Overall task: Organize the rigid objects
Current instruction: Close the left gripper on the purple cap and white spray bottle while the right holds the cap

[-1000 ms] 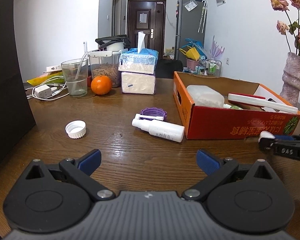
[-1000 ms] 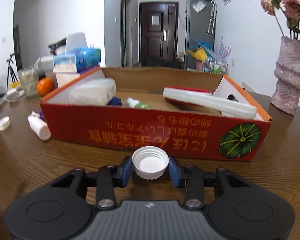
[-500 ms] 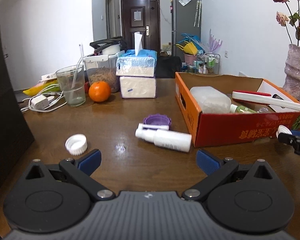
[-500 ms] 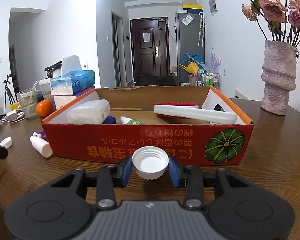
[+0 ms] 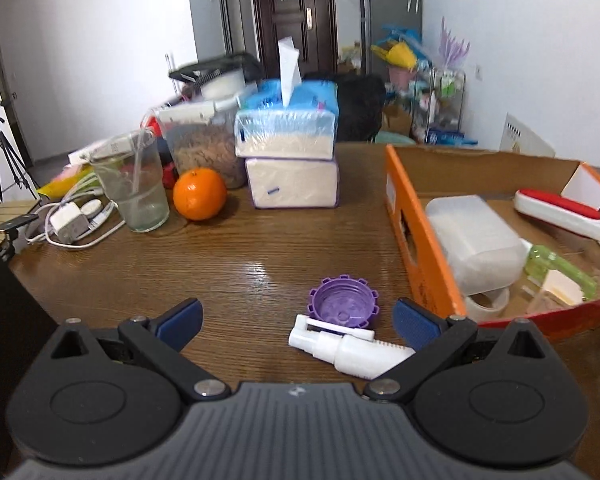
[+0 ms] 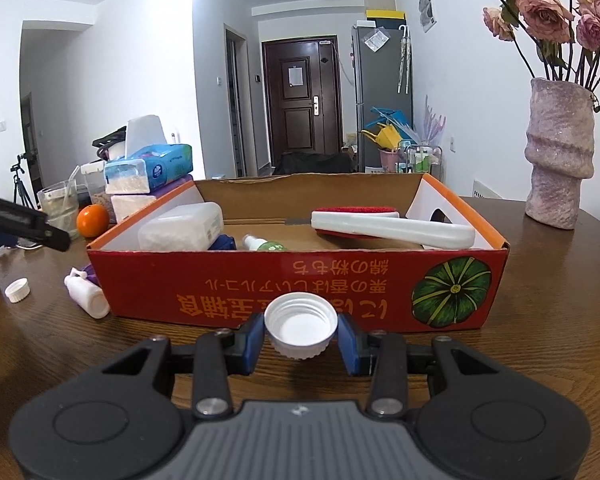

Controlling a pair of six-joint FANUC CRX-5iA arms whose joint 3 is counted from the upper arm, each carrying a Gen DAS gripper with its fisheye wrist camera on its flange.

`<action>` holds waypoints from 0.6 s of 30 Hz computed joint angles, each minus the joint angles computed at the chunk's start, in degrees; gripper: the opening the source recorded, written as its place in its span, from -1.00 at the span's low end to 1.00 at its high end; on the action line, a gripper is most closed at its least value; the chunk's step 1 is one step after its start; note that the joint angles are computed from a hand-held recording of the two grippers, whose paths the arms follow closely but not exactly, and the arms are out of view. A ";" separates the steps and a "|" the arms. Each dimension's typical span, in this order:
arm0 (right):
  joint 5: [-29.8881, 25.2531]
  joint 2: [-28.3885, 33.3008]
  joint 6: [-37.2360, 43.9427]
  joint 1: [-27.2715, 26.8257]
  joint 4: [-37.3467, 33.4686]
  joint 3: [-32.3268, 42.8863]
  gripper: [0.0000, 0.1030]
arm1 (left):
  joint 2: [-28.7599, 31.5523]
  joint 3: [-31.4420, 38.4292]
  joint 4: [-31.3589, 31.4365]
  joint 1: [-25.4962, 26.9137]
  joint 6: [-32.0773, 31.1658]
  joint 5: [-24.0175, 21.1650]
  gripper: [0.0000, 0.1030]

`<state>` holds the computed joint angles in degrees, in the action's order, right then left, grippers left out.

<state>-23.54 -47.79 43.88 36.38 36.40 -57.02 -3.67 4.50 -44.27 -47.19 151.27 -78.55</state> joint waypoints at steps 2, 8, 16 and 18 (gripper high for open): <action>0.01 0.19 0.40 -0.14 -0.77 0.29 -0.25 | 0.38 -0.07 1.50 1.76 -1.60 0.87 1.00; 0.39 -0.11 0.03 -0.52 -0.91 0.09 -0.25 | -0.09 -1.57 6.47 6.89 -2.78 5.50 1.00; 1.54 0.56 -3.08 -2.83 0.08 0.03 -0.25 | 0.04 -2.24 7.76 8.69 -2.76 7.47 1.00; 1.53 0.87 -5.68 -3.15 2.94 -0.54 -0.25 | 0.06 -2.49 8.11 9.04 -3.24 8.01 1.00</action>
